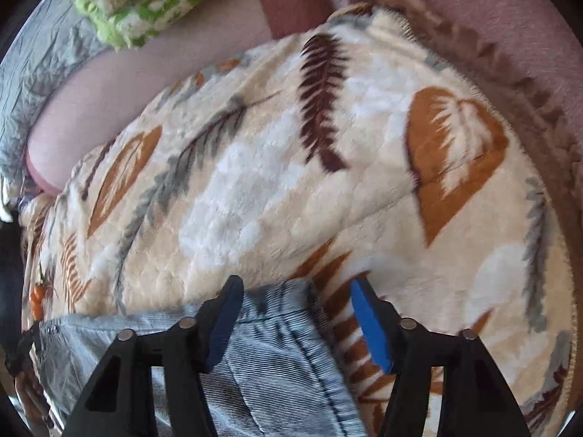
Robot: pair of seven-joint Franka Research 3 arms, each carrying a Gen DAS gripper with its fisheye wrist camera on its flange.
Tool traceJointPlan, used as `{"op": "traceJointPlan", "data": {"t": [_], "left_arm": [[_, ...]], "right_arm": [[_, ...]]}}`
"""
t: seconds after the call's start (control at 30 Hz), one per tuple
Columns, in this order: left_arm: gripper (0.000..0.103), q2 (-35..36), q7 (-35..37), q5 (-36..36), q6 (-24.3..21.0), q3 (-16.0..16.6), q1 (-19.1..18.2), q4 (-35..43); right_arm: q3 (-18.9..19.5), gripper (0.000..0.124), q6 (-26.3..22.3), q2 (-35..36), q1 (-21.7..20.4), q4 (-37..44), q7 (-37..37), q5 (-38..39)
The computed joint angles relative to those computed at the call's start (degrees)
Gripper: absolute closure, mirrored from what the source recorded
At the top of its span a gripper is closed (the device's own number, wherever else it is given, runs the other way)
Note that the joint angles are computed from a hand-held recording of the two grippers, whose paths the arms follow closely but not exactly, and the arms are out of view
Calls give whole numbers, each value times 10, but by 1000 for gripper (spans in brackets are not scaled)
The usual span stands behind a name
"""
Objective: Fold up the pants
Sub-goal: 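Lift the jeans with both grippers and fold one leg over the other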
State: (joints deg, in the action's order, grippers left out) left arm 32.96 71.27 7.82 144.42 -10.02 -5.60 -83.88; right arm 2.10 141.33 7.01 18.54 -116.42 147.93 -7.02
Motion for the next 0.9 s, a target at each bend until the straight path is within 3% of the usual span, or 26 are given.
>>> {"op": "traceJointPlan", "data": {"t": [0.1,0.17,0.37,0.47,0.57,0.67,0.73,0.83,0.9], "left_arm": [[93,-3,0,16,-10,5,-9,4],[94,-19,-4,18,4,6,-8,-12],[94,-119,44,-33,81,-28,29,-125],[94,-216,117,-121,145,-60,62,-231],[94,-344,299,-335,186,-80,86,-352],[94,-455,445,-494,171,-26,41,-451],[94,-515,504,-539,149,16,11,-519],[93,-558,518,-501,101,50,3,-592],[87,-560,479,-419,64,45,26,-618]], "right_arm": [[1,104,-12,9,7,16,2,-23],[0,105,-34,6,16,29,10,-51],[18,105,-27,-81,21,-14,78,-132],[46,105,-28,-145,13,-47,109,-164],[82,105,-26,-217,3,-91,136,-181],[122,105,-5,-312,1,-169,159,-181],[146,105,-6,-366,10,-218,164,-159],[167,101,10,-433,49,-305,168,-87],[164,97,3,-440,90,-346,148,-16]]}}
